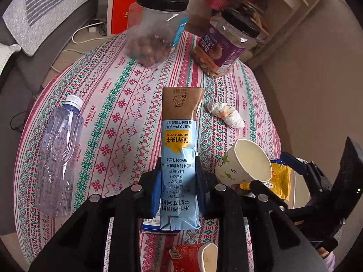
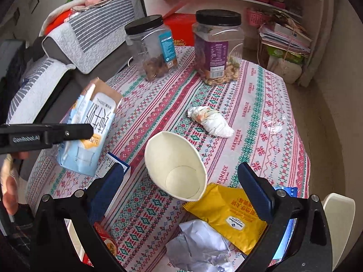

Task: Collect trash
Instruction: 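Lift the milk carton with the left tool while the right tool carries the paper cup to the bin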

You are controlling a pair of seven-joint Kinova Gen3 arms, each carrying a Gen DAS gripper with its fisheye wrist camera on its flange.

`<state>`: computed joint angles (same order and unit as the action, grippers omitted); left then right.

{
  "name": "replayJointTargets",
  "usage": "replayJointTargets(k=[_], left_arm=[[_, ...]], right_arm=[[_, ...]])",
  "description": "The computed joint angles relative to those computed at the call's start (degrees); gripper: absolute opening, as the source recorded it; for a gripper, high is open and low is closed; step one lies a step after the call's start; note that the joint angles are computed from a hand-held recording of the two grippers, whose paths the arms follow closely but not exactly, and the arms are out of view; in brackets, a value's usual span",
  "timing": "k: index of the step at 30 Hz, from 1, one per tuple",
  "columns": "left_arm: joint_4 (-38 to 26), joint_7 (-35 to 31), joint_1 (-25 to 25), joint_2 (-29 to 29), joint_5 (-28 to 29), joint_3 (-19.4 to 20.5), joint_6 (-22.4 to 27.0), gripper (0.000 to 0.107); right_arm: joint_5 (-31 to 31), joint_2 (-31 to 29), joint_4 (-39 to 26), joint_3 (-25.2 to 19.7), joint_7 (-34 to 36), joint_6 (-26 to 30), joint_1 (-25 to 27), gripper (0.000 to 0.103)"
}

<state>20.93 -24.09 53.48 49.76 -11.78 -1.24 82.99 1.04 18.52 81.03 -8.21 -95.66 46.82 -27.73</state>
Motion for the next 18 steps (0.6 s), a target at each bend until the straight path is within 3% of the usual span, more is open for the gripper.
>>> replayJointTargets(k=[8, 12, 18], left_arm=[[6.1, 0.6, 0.7, -2.6, -1.0, 0.1, -1.9, 0.026], [6.9, 0.8, 1.1, -2.9, -2.0, 0.1, -2.2, 0.026], [6.3, 2.1, 3.6, -2.9, -5.9, -1.7, -2.4, 0.026]], right_arm=[[3.3, 3.5, -2.7, 1.0, -1.8, 2.1, -3.2, 0.094], [-0.4, 5.0, -4.8, -0.2, -0.1, 4.8, -0.9, 0.049], [-0.8, 2.3, -2.3, 0.4, -2.1, 1.0, -1.0, 0.040]])
